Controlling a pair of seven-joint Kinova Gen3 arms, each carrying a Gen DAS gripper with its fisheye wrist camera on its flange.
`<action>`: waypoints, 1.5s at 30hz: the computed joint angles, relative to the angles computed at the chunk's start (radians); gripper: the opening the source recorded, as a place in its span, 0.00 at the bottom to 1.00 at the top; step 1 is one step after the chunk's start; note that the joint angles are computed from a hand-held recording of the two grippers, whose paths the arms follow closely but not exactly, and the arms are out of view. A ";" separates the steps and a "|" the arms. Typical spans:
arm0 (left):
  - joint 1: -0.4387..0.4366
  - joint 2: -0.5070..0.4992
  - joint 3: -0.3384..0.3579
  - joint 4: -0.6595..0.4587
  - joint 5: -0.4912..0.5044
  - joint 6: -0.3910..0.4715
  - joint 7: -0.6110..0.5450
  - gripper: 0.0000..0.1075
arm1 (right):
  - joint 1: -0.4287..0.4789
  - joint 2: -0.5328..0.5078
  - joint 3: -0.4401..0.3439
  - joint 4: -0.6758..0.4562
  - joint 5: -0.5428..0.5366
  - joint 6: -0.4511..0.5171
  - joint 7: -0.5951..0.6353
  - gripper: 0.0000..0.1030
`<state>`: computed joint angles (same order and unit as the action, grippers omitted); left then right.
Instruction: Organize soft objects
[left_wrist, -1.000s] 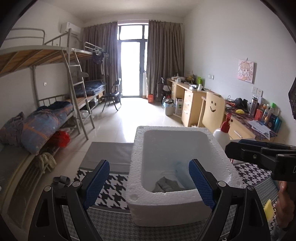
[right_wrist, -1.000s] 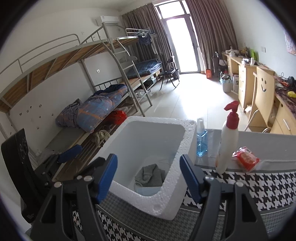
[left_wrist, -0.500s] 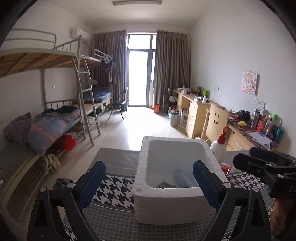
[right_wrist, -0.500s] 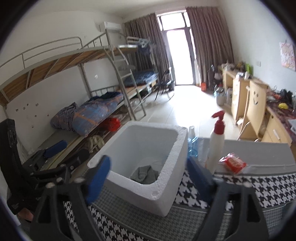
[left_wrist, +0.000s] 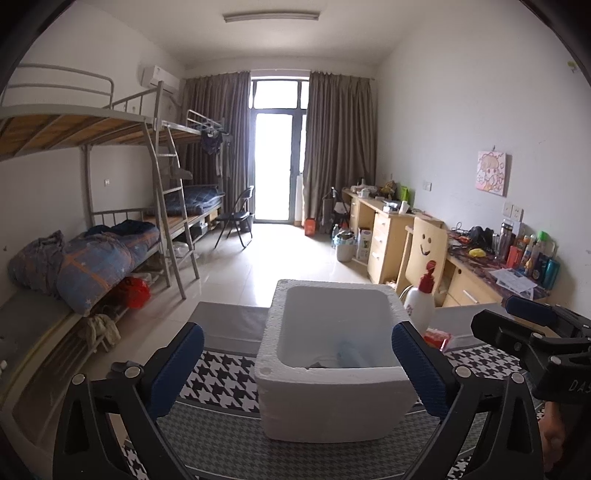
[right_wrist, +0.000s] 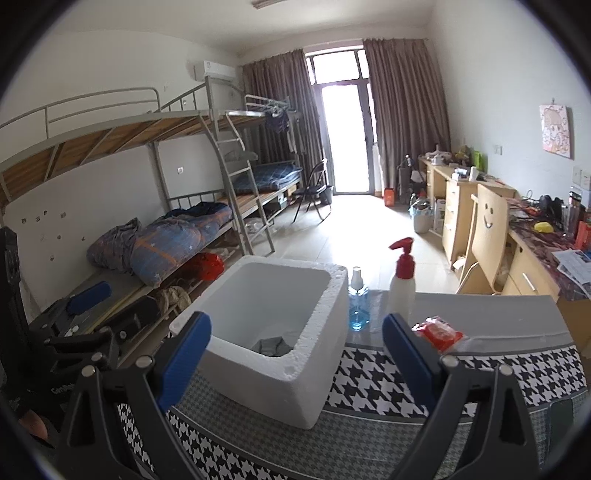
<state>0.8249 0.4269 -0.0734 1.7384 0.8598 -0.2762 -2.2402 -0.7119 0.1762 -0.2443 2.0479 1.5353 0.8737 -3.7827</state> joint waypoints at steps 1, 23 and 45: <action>-0.012 -0.004 0.017 0.007 -0.021 -0.006 0.016 0.95 | -0.009 0.000 -0.004 0.005 0.000 0.016 -0.006 0.93; -0.037 -0.035 0.108 0.092 -0.255 -0.049 0.199 0.95 | -0.134 -0.008 -0.057 0.076 -0.076 0.283 -0.059 0.93; -0.089 -0.022 0.229 0.194 -0.506 -0.166 0.362 0.95 | -0.249 0.014 -0.099 0.146 -0.194 0.491 -0.191 0.93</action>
